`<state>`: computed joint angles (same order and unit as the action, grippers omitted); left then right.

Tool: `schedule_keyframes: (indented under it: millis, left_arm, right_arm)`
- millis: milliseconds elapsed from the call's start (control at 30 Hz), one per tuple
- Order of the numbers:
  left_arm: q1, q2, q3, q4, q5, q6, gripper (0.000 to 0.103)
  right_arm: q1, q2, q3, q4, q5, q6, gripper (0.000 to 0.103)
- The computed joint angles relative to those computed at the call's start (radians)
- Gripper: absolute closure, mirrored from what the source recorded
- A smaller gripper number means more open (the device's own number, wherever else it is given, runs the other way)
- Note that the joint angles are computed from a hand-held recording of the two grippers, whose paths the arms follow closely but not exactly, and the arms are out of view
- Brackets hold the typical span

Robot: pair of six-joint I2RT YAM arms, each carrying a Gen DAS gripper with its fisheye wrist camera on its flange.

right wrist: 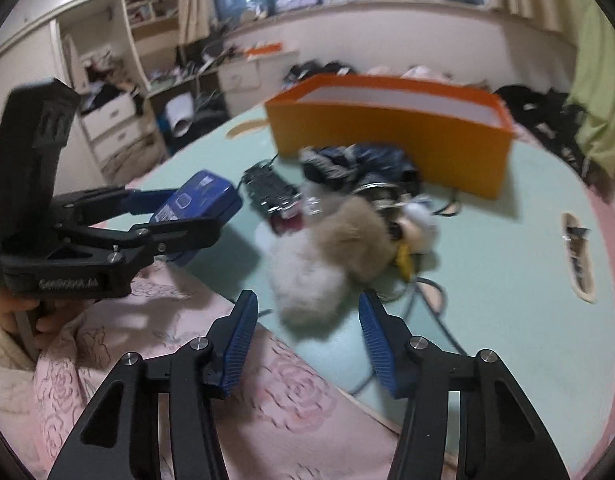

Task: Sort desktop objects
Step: 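Grasp the blue tin with left gripper while right gripper grasps the white fluffy pom, then carry the blue tin into the orange box with left gripper while right drops the white pom in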

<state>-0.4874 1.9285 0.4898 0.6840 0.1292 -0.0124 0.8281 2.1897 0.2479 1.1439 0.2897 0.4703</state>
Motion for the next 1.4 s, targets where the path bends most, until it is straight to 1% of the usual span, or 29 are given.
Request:
schedule_keyframes:
  millis: [33, 67, 100, 133, 200, 300, 367, 433, 467, 533, 633, 700, 800, 867, 933, 1000, 1067, 1133, 1167, 1200, 1233, 1267, 1300, 1333, 1367, 1400]
  left_arm:
    - [-0.001, 0.000, 0.000, 0.001, 0.000, -0.001, 0.036]
    - [0.001, 0.000, -0.001, 0.002, 0.002, -0.001, 0.036]
    - [0.007, -0.003, -0.008, 0.006, 0.007, 0.001, 0.036]
    - [0.010, -0.003, -0.009, 0.008, 0.010, -0.001, 0.036]
    - [0.015, -0.006, -0.015, 0.016, 0.016, -0.003, 0.036]
    - [0.021, -0.012, -0.025, 0.030, 0.026, -0.006, 0.036]
    - [0.023, -0.019, -0.029, 0.031, 0.032, -0.005, 0.036]
    - [0.025, -0.026, -0.032, 0.030, 0.035, -0.004, 0.036]
    - [0.028, -0.034, -0.035, 0.028, 0.039, -0.001, 0.036]
    - [0.030, -0.051, -0.040, 0.024, 0.044, 0.001, 0.036]
    - [0.040, -0.079, -0.032, 0.001, 0.079, -0.001, 0.036]
    - [0.050, -0.091, -0.015, -0.025, 0.105, -0.007, 0.036]
    - [0.066, -0.110, 0.046, -0.087, 0.121, -0.007, 0.036]
    - [0.069, -0.125, 0.092, -0.125, 0.118, -0.002, 0.036]
    - [0.076, -0.126, 0.161, -0.179, 0.124, -0.001, 0.036]
    - [0.084, -0.096, 0.266, -0.259, 0.134, -0.009, 0.036]
    - [0.084, -0.037, 0.394, -0.348, 0.147, -0.042, 0.036]
    - [0.077, 0.039, 0.519, -0.404, 0.154, -0.065, 0.036]
    - [0.069, 0.071, 0.565, -0.422, 0.142, -0.072, 0.036]
    - [0.061, 0.107, 0.616, -0.443, 0.128, -0.079, 0.036]
    - [0.053, 0.161, 0.690, -0.475, 0.113, -0.081, 0.036]
    - [0.048, 0.194, 0.734, -0.496, 0.102, -0.080, 0.036]
    - [0.041, 0.221, 0.765, -0.503, 0.074, -0.084, 0.036]
    - [0.033, 0.237, 0.773, -0.488, 0.031, -0.093, 0.036]
    - [0.030, 0.234, 0.752, -0.456, 0.011, -0.100, 0.036]
    - [0.033, 0.222, 0.718, -0.422, 0.026, -0.099, 0.035]
  right_arm:
    - [-0.021, -0.014, 0.032, -0.059, -0.030, -0.015, 0.058]
    - [-0.043, -0.022, 0.066, -0.123, -0.054, -0.024, 0.070]
    - [-0.049, -0.024, 0.087, -0.157, -0.047, -0.025, 0.081]
    - [-0.061, -0.033, 0.105, -0.190, -0.058, -0.025, 0.081]
    - [-0.067, -0.025, 0.100, -0.163, -0.068, -0.035, 0.081]
    - [-0.066, -0.009, 0.046, -0.044, -0.133, -0.047, 0.081]
    - [-0.068, 0.009, 0.002, 0.062, -0.180, -0.055, 0.081]
    - [-0.062, 0.017, -0.044, 0.164, -0.206, -0.062, 0.081]
    - [-0.063, 0.014, -0.057, 0.192, -0.214, -0.065, 0.081]
    - [-0.065, -0.004, -0.082, 0.241, -0.214, -0.070, 0.081]
    - [-0.067, -0.064, -0.103, 0.252, -0.166, -0.074, 0.081]
    - [-0.086, -0.088, -0.128, 0.289, -0.160, -0.079, 0.081]
    - [-0.182, -0.200, -0.133, 0.229, -0.214, -0.098, 0.081]
    - [-0.272, -0.338, -0.124, 0.089, -0.241, -0.111, 0.081]
    - [-0.348, -0.445, -0.070, -0.084, -0.249, -0.127, 0.081]
    - [-0.399, -0.460, 0.026, -0.214, -0.249, -0.135, 0.081]
    - [-0.422, -0.438, 0.107, -0.298, -0.238, -0.138, 0.081]
    - [-0.437, -0.371, 0.219, -0.382, -0.210, -0.138, 0.081]
    - [-0.446, -0.360, 0.237, -0.405, -0.199, -0.137, 0.081]
    - [-0.449, -0.312, 0.300, -0.451, -0.169, -0.132, 0.079]
    - [-0.455, -0.286, 0.329, -0.470, -0.156, -0.132, 0.076]
    - [-0.461, -0.256, 0.352, -0.482, -0.143, -0.135, 0.064]
    - [-0.469, -0.233, 0.375, -0.498, -0.133, -0.142, 0.049]
    - [-0.470, -0.216, 0.385, -0.501, -0.122, -0.147, 0.046]
    - [-0.473, -0.209, 0.361, -0.461, -0.117, -0.149, 0.045]
    - [-0.467, -0.210, 0.321, -0.407, -0.110, -0.146, 0.042]
